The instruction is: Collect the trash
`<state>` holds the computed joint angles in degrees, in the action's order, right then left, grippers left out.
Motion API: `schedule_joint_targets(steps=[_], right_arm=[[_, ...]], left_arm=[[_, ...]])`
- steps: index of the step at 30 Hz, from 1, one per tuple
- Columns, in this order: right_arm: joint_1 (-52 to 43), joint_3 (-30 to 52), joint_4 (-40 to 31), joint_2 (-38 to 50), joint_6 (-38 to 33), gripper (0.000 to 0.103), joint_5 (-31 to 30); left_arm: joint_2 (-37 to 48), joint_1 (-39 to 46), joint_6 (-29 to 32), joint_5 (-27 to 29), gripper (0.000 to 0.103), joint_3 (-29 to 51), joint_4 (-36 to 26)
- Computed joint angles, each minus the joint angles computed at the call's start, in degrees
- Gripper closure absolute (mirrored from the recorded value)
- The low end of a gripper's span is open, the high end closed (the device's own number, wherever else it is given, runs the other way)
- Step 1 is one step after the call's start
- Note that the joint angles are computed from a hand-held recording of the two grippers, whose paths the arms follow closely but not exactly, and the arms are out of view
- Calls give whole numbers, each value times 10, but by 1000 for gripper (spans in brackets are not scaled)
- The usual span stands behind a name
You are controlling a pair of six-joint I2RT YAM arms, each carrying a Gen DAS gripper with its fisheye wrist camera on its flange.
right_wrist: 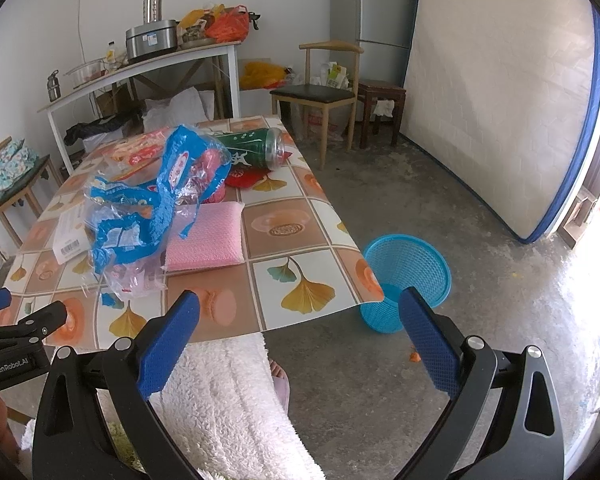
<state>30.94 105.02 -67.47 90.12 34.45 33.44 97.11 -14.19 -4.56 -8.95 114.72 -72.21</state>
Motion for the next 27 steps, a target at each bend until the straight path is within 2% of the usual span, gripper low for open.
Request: schedule_joint_targets(steps=[27], right_arm=[[-1, 10, -2, 7, 0, 6, -1]], left_arm=[[-3, 10, 8, 8, 9, -4, 1]])
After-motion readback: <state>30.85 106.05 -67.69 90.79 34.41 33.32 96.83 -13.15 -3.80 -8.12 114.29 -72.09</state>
